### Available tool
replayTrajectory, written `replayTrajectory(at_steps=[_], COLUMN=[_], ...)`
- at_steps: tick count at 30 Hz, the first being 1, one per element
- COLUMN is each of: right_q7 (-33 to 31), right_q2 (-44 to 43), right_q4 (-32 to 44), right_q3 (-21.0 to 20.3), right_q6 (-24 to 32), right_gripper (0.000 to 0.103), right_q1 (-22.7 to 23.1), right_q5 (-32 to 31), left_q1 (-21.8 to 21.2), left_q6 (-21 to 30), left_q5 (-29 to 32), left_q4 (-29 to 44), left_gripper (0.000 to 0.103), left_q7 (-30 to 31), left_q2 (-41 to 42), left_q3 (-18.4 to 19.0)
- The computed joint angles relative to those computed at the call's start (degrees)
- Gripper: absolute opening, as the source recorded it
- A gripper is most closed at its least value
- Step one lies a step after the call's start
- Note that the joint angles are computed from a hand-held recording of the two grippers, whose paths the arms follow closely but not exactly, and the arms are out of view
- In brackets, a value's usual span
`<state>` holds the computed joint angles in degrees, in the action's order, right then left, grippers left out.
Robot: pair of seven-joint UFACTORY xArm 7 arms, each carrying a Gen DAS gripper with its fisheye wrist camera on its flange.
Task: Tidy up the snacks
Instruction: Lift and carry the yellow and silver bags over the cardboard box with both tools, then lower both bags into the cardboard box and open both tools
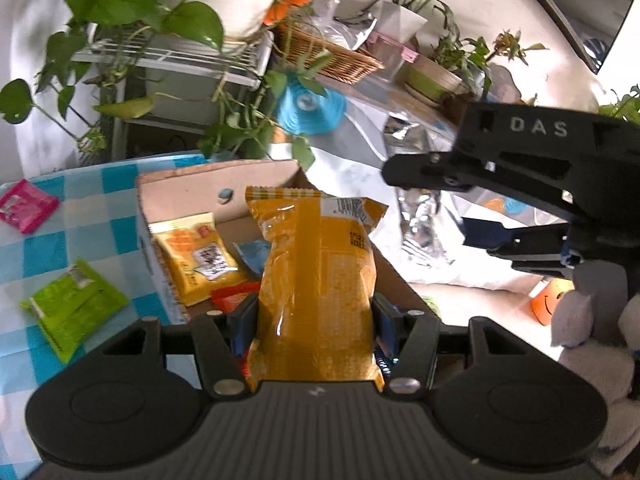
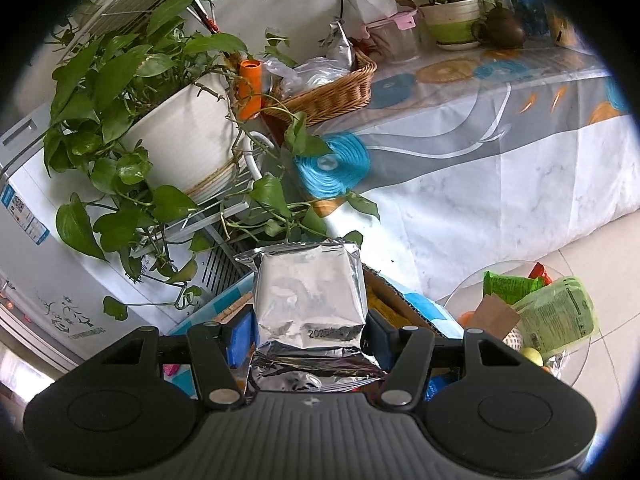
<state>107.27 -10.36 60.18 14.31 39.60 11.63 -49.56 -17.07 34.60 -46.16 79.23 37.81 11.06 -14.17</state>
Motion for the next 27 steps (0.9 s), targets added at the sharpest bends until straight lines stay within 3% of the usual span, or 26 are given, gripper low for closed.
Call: replayTrajectory(at_steps=[5, 7, 10, 13, 27], right_q7=[1.01, 1.47, 3.82, 5.03, 3.62], right_q2=[-0.10, -0.17, -0.60, -0.82, 2.34], right_q4=[-0.27, -0.53, -0.95, -1.02, 1.88], right_q3=[-0.09, -0.17, 0.20, 0.49, -0.44], right_q6=[0.12, -0.43, -0.87, -1.13, -1.90], right_gripper=[0.065, 0.066, 0.071, 0.083, 0.086], right_q1=[-0.11, -0.21, -0.64, -0.86, 0.48], right_q5=[0.39, 0.33, -1.49, -2.69, -2.57], left_q1=[-0.56, -0.63, -0.72, -0.67, 1.52], left_q6=[-1.19, -1.72, -2.09, -1.82, -1.88], left_q5=[-0.72, -1.42, -1.61, -0.87, 1.11], left_q4=[-0.86, -1.22, -1.34, -1.07, -0.79], left_gripper=[0.067, 0.077, 0.077, 0.077, 0.078], left_q7=[1.36, 2.60, 3.67, 3.05, 3.06], left_q2=[-0.55, -1.07, -1.62, -1.77, -1.88], left_q3=[-0.61, -0.68, -0.39, 0.20, 1.74])
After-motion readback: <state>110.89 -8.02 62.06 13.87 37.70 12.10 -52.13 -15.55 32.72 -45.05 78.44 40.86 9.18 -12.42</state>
